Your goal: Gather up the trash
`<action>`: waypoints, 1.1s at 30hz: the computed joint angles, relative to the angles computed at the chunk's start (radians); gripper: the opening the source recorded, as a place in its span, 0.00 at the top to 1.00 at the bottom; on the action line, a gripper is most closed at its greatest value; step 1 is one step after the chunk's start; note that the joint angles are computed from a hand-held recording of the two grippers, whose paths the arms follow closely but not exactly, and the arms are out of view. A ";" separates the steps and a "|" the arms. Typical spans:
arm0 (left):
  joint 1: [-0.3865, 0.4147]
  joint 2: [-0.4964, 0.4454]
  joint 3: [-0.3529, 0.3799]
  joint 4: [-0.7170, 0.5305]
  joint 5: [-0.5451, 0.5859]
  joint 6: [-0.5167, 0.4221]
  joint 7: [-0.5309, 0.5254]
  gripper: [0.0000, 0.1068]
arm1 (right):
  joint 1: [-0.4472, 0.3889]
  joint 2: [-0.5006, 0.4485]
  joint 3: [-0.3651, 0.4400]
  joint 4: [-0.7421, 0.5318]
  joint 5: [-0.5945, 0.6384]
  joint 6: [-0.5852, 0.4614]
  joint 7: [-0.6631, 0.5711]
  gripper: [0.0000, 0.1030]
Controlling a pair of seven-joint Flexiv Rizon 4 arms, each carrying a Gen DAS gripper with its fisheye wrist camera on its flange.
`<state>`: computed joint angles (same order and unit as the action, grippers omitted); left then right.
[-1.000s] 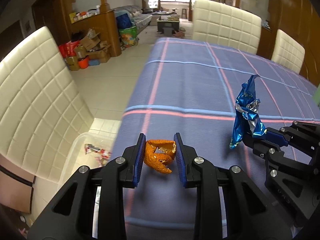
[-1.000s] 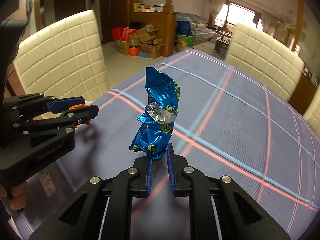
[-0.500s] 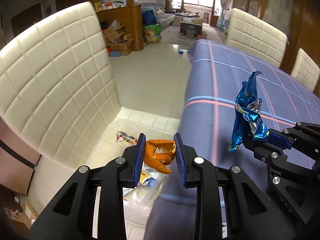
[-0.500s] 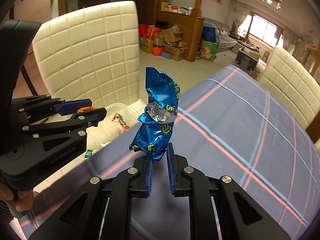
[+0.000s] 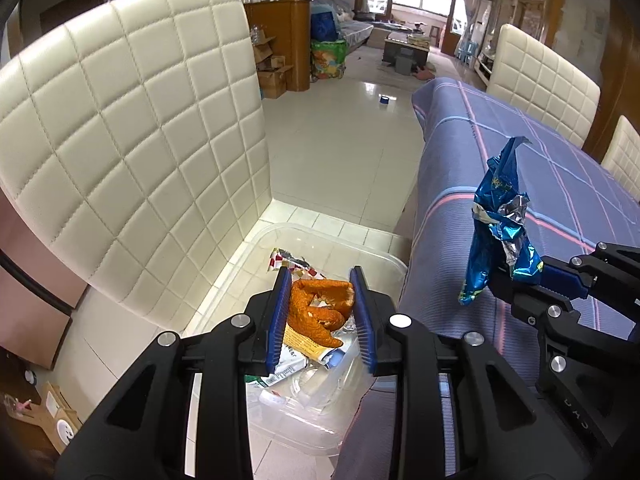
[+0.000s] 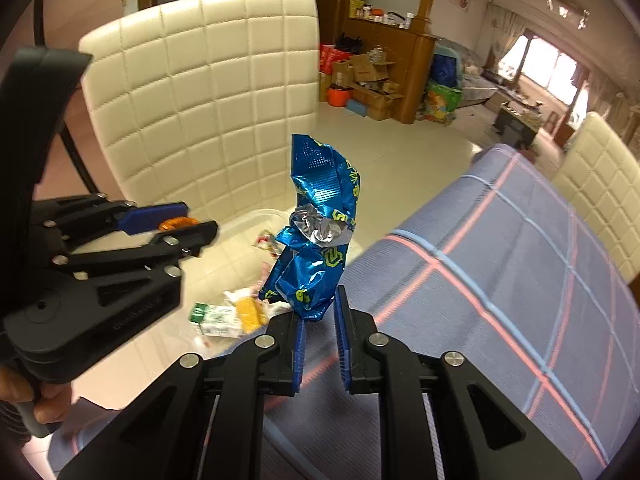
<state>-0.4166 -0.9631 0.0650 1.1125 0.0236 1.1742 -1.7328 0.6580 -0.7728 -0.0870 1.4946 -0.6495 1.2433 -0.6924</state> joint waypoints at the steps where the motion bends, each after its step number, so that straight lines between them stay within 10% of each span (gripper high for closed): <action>1: -0.015 -0.003 0.029 -0.010 0.010 -0.009 -0.025 0.58 | 0.006 -0.006 -0.005 -0.013 0.000 -0.027 0.003 0.84; 2: -0.031 -0.008 0.062 -0.021 0.025 -0.015 -0.058 0.24 | 0.007 -0.008 -0.006 -0.020 -0.001 -0.038 0.005 0.81; 4: -0.043 -0.004 0.094 -0.006 0.052 0.039 -0.120 0.07 | 0.014 -0.010 -0.020 -0.019 -0.013 -0.034 0.023 0.73; 21: -0.026 0.012 0.081 0.006 0.083 0.037 -0.149 0.07 | 0.040 0.009 -0.070 0.015 -0.106 -0.024 0.122 0.43; 33: -0.057 0.102 0.047 0.098 0.090 0.102 -0.150 0.07 | 0.119 0.234 -0.230 0.281 -0.428 -0.011 0.606 0.32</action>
<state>-0.4737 -0.8615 0.1116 1.2109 0.1139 1.2767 -1.8829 0.7773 -0.5391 -0.3168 1.7752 -1.0775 1.2321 -0.0867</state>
